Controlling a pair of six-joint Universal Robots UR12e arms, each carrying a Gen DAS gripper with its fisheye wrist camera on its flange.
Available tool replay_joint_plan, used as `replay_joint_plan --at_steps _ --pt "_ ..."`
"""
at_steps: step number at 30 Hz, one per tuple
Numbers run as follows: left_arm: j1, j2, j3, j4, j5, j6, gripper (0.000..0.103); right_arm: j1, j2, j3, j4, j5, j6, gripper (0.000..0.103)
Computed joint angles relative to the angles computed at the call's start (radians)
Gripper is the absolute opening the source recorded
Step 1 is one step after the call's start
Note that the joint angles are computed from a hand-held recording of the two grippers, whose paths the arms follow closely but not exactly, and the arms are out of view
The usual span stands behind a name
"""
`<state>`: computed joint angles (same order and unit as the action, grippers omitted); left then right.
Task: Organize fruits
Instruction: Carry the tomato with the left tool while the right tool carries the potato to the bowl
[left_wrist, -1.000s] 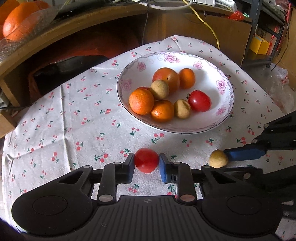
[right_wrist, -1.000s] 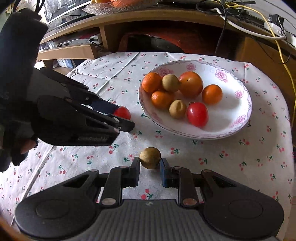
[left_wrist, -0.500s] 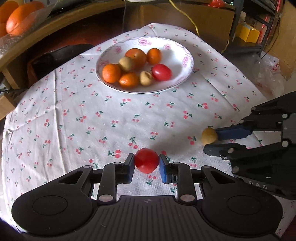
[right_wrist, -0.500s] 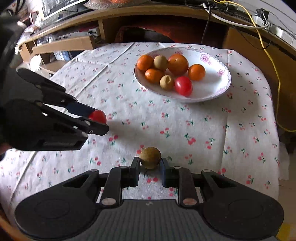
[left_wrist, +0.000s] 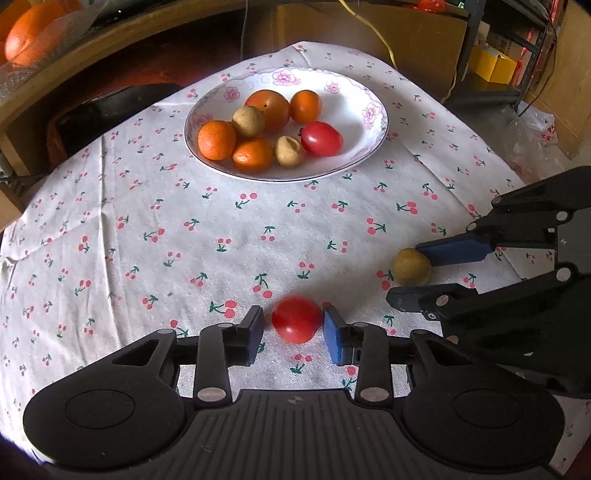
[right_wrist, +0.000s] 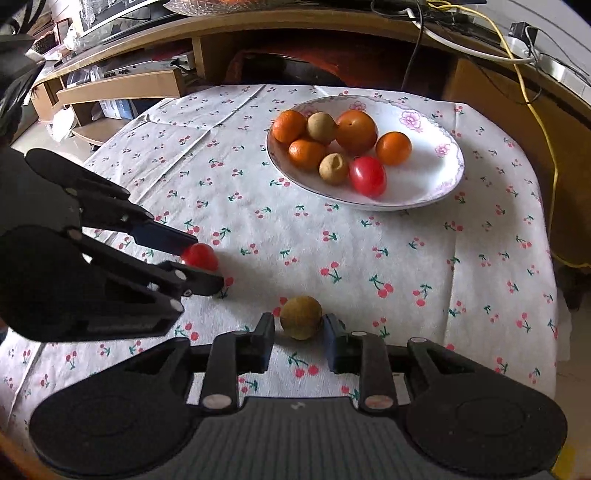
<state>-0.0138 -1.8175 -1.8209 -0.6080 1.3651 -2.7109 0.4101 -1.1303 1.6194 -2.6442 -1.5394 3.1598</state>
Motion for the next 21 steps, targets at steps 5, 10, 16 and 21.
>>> replay_joint_plan --at_steps 5,10,16,21 --pt "-0.003 0.005 -0.010 0.018 0.010 0.023 0.047 -0.003 0.001 -0.006 0.013 0.012 0.004 0.032" --pt "-0.005 0.002 -0.012 0.033 0.013 0.028 0.048 -0.004 0.001 -0.001 -0.002 0.002 0.001 0.032" --pt "-0.004 0.006 -0.013 0.022 0.006 0.029 0.036 0.000 0.004 -0.007 0.006 -0.009 -0.004 0.031" --pt "-0.005 0.009 -0.012 0.017 0.004 0.024 0.035 0.002 0.002 -0.013 0.025 -0.015 -0.007 0.024"
